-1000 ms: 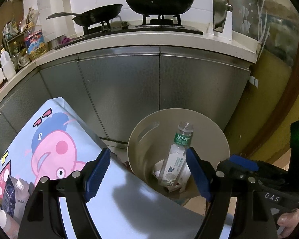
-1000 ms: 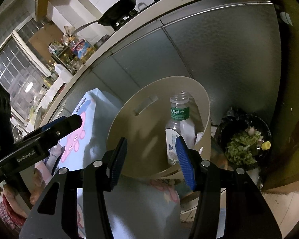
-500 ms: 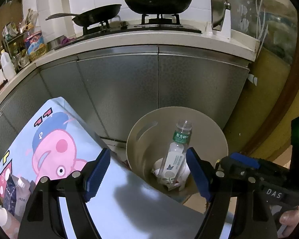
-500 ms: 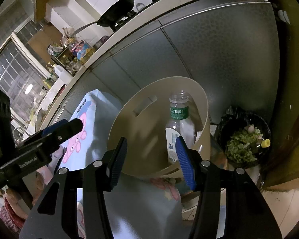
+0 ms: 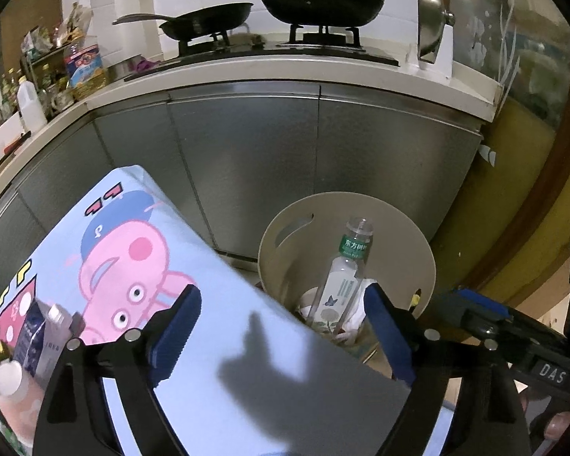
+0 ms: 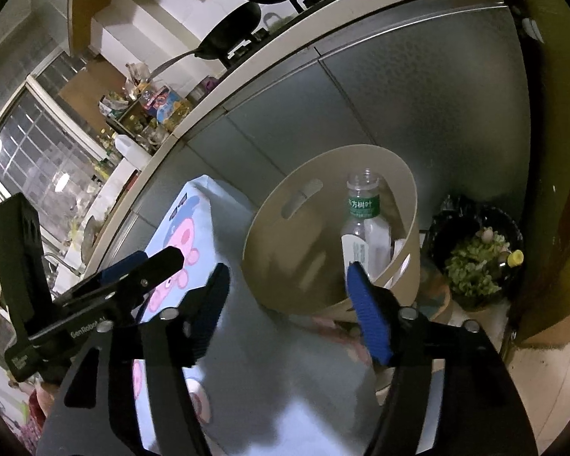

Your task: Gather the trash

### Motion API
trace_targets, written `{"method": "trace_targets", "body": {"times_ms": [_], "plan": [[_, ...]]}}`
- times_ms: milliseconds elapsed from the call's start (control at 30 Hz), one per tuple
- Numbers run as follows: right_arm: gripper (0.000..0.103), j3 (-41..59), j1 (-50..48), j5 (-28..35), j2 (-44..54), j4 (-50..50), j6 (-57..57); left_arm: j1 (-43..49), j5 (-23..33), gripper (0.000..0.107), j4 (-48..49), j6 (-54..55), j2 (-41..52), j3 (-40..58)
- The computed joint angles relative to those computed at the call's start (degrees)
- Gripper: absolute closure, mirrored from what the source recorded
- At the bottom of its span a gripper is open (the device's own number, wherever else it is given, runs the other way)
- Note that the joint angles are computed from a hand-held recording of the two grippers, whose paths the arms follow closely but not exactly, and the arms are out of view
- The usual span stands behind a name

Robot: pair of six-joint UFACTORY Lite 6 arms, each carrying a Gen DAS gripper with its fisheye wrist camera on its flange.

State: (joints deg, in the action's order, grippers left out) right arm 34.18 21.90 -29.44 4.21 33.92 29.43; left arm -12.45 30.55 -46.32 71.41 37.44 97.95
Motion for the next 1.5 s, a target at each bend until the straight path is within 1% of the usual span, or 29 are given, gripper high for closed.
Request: {"method": "trace_targets", "body": {"times_ms": [100,200,267,300,367,500,533,567,733,833,900,1100,1300,1500], "plan": [[0.035,-0.18,3.61,-0.63,-1.72,8.41,-5.15,1.22,-0.35,0.019,-1.52,2.28,-2.24,-2.85],[0.033,0.32,4.69,-0.39,-2.04,11.15,-6.39,2.58,-0.28,0.017,-3.02,4.09,-4.22,-5.35],[0.031,1.23,6.15,-0.38,-1.91,16.19,-10.04,3.34,-0.07,0.015,-3.63,4.62,-5.1,-6.39],[0.029,1.44,6.2,-0.34,-1.83,16.83,-10.65,3.68,-0.11,0.012,-3.43,4.33,-5.51,-6.83],[0.029,2.41,7.48,-0.41,-1.68,20.38,-13.66,4.32,-0.37,0.011,-3.07,3.75,-6.33,-7.66],[0.026,4.33,8.75,-0.25,-1.0,24.95,-18.29,6.46,-0.78,0.01,-8.72,10.27,-8.86,-11.1],[0.025,4.95,9.39,-0.24,-0.93,27.52,-20.3,6.61,-0.66,0.01,-8.74,10.33,-8.95,-11.11],[0.024,5.07,9.47,-0.25,-0.95,28.08,-20.71,7.0,-0.5,0.01,-8.64,10.46,-9.24,-11.31],[0.024,6.4,12.58,-2.48,-1.49,34.84,-26.64,8.53,-1.16,0.01,-8.32,11.67,-11.1,-13.33],[0.024,7.7,14.29,-3.56,-1.49,39.22,-31.4,9.87,-2.03,0.01,-12.72,16.26,-12.71,-15.99],[0.024,8.69,15.37,-4.55,-1.08,41.42,-33.64,10.55,-2.32,0.01,-14.03,17.6,-13.17,-16.96],[0.024,11.55,17.43,-5.82,0.41,44.16,-37.44,12.65,-1.98,0.01,-16.3,19.54,-13.44,-18.15],[0.024,14.28,18.8,-6.58,1.75,46.03,-40.42,15.12,0.26,0.01,-15.04,17.8,-12.24,-16.5],[0.025,18.47,20.53,-6.8,4.65,48.18,-43.95,17.79,0.66,0.01,-17.8,23.0,-13.46,-17.85]]}}
